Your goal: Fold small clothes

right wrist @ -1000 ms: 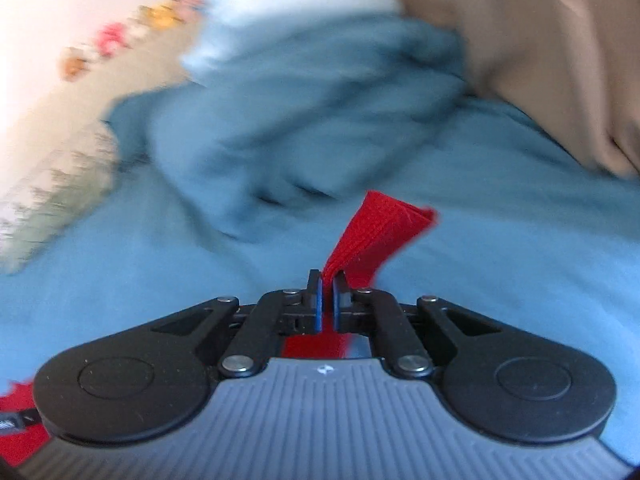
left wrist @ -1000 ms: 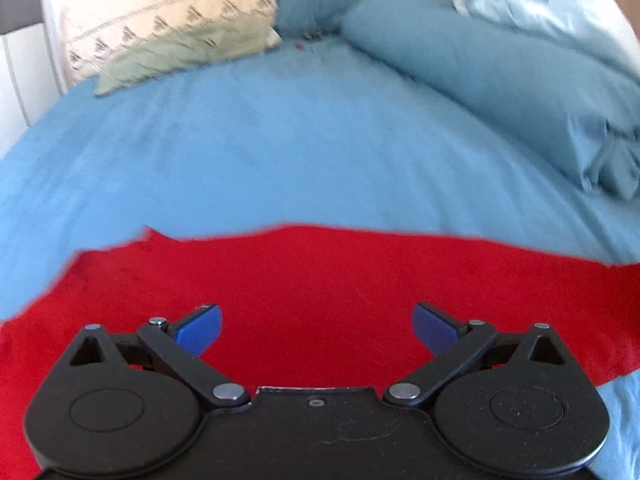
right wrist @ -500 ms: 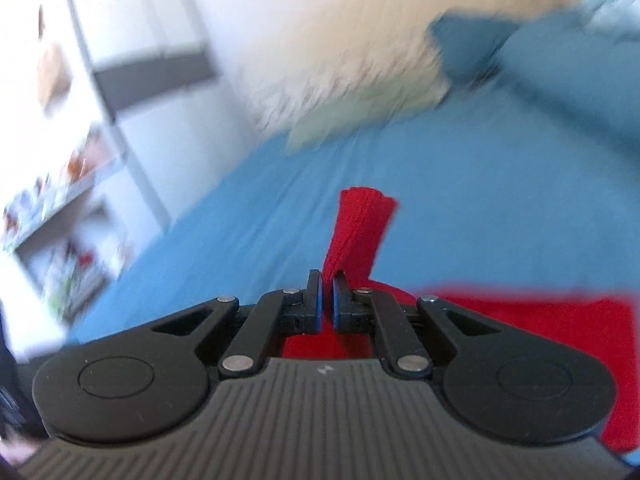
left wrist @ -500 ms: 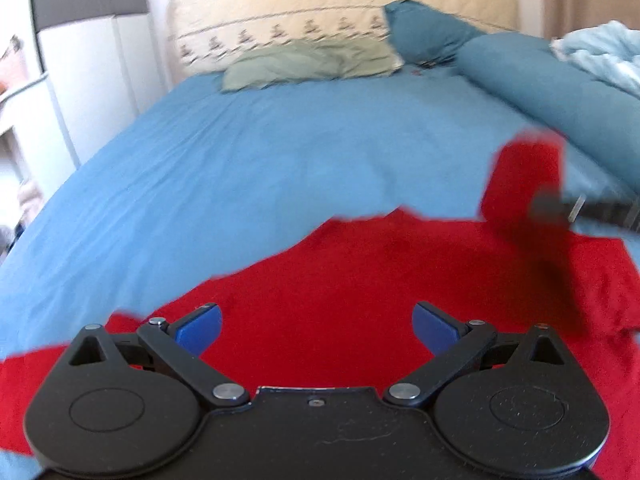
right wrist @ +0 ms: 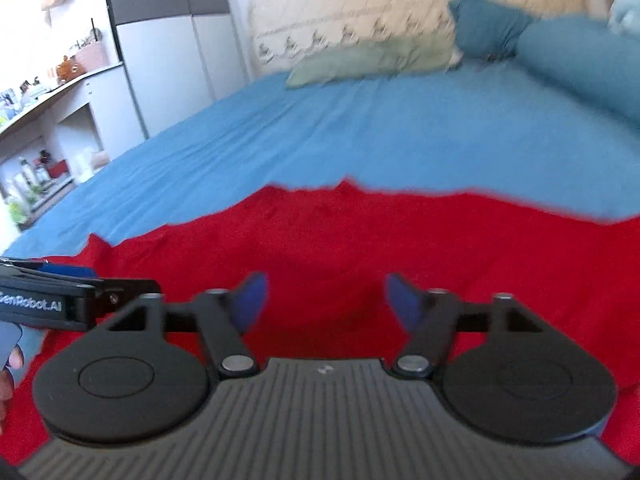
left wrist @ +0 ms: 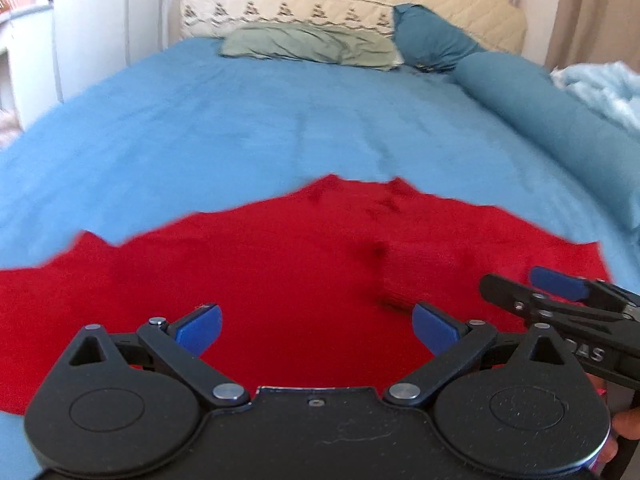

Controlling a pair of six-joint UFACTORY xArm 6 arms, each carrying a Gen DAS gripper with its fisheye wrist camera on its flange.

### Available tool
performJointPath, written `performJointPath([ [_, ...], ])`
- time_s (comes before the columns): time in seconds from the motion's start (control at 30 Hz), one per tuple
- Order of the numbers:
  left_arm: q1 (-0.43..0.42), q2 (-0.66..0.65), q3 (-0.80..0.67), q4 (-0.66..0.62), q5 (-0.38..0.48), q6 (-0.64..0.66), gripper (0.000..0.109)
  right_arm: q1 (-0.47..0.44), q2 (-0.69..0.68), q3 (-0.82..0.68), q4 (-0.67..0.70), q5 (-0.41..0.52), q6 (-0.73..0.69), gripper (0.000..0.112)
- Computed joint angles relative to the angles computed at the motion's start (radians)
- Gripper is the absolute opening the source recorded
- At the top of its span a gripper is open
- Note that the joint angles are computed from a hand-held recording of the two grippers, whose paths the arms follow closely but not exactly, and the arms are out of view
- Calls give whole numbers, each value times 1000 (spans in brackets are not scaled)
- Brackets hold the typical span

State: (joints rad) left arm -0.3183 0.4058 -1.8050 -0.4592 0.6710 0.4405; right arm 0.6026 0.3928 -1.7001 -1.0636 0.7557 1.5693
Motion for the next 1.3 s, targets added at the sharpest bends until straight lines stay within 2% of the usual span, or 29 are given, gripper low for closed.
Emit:
performJointPath([
  [0.17, -37, 49, -65, -71, 75, -17, 100, 37, -197, 200, -15, 151, -17, 103],
  [0.27, -64, 91, -106, -81, 90, -71, 84, 65, -319, 342, -32, 232, 37, 103],
  [0.3, -73, 104, -114, -74, 82, -91, 76, 71, -359, 392, -32, 245, 62, 103],
  [0.33, -83, 116, -124, -52, 67, -115, 73, 74, -387, 427, -27, 252, 79, 103],
  [0.4, -102, 129, -122, -1, 15, -153, 73, 75, -440, 496, -9, 266, 109, 103],
  [0.47, -111, 145, -132, 23, -13, -172, 68, 76, -473, 542, 1, 275, 132, 103],
  [0.53, -118, 172, -168, 89, -16, -227, 36, 69, -484, 566, 22, 278, 143, 103],
  [0.57, -120, 184, -188, 135, -8, -261, 26, 65, -480, 566, 32, 282, 144, 103],
  [0.6, -119, 200, -221, 153, 14, -274, 2, 64, -473, 564, 48, 299, 146, 103],
  [0.67, -107, 206, -252, 104, 34, -255, 4, 62, -443, 539, 86, 355, 149, 103],
  [0.77, -87, 188, -263, 51, -18, -208, 4, 54, -419, 539, 92, 359, 192, 103],
  [0.9, -54, 133, -220, 36, -163, -148, 4, 30, -392, 514, 66, 338, 171, 103],
  [1.03, -7, 50, -74, 1, -313, -104, 4, 6, -346, 461, 56, 317, 121, 103],
  [1.17, 29, 20, 21, -24, -314, -90, 4, -6, -325, 432, 74, 328, 108, 103],
  [1.27, 45, -4, 95, -24, -310, -98, 4, 4, -327, 426, 88, 405, 106, 103],
  [1.3, 49, -13, 119, -27, -312, -96, 4, -2, -346, 447, 95, 398, 118, 103],
])
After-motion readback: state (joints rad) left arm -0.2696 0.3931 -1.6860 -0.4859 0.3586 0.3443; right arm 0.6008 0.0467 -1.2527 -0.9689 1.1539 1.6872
